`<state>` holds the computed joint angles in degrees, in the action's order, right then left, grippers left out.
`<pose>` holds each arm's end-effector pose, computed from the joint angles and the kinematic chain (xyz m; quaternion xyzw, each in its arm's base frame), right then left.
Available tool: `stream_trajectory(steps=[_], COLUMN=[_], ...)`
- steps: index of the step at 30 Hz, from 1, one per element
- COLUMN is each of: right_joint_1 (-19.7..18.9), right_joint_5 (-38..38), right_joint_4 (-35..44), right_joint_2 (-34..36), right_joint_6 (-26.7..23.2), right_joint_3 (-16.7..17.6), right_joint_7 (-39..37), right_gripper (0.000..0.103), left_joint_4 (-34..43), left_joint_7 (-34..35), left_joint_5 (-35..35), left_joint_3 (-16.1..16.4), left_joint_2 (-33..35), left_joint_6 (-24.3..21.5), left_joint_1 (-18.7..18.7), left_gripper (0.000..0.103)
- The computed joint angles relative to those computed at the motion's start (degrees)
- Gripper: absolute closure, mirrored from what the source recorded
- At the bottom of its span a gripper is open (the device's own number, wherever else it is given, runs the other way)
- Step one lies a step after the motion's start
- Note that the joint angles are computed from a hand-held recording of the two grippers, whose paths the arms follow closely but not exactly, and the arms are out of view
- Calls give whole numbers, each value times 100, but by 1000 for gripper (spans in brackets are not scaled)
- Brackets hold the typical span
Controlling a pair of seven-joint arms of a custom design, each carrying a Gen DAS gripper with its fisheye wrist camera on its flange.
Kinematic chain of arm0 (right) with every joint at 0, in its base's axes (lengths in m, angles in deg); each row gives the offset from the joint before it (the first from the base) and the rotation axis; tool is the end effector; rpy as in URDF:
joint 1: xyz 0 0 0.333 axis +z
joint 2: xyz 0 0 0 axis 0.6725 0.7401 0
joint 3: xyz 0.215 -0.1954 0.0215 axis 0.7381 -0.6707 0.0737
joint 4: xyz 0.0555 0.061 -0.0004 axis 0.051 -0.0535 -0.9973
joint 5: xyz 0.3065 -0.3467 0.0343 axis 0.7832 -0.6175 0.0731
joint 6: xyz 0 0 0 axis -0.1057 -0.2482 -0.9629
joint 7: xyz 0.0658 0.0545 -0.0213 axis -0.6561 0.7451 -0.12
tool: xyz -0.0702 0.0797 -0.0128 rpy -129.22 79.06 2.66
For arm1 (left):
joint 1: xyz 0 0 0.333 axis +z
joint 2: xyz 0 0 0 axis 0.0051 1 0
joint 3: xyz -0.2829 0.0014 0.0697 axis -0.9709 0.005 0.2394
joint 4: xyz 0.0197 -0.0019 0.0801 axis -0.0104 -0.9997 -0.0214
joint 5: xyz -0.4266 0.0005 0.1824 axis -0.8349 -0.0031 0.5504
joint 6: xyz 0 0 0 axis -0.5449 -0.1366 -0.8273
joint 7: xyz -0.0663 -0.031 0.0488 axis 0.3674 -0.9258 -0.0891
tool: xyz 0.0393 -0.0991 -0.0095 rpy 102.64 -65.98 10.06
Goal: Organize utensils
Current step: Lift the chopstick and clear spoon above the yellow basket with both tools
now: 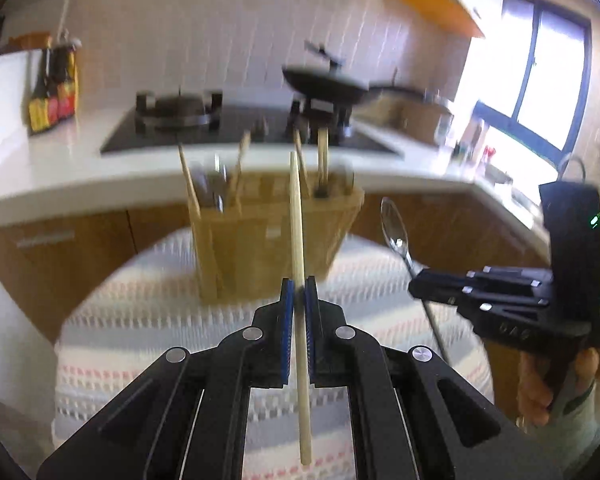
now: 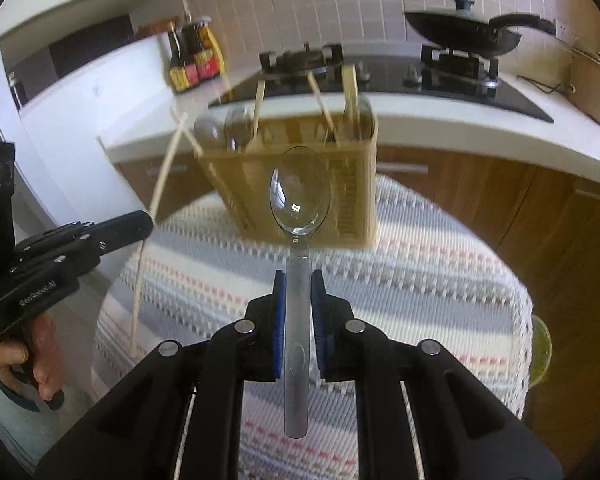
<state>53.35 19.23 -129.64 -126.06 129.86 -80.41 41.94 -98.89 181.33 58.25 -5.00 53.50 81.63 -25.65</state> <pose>0.4413 0.1803 0.6513 -0.6437 0.6539 -0.1856 0.3515 0.4780 -0.3014 0.6778 -0.4355 0.7629 -0.4561 0.1423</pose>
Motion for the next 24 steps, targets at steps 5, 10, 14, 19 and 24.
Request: stream_trajectory(steps=[5,10,14,19,24], right_joint_1=[-181,-351,-532,-739,-1253], right_joint_5=[-186,-388,-616,-798,-1314], right_joint_4=[367,740,974,1087,1210], right_joint_2=[338,712,1051,1437,1817], right_joint_6=[229,550,1037,2045,2829], right_joint_3=[11,30,72,119,453], right_joint_7=[3,100,286,543,1067], right_gripper=[93,93,93,93,93], left_joint_4=[221,569,993,1533,1872], left_joint_7=[83,292,556,1049,1442], left_joint_5=[-152,-377,-421,-783,-1063], left_joint_3=[41,169,120,-10,-316], left_joint_2=[138,482,976,1631,2100], left_joint_6=[731,1286,1716,2330,2932], left_joint_1=[-134,-274,-209,-78,132], left_gripper=[99,99,99,99,99])
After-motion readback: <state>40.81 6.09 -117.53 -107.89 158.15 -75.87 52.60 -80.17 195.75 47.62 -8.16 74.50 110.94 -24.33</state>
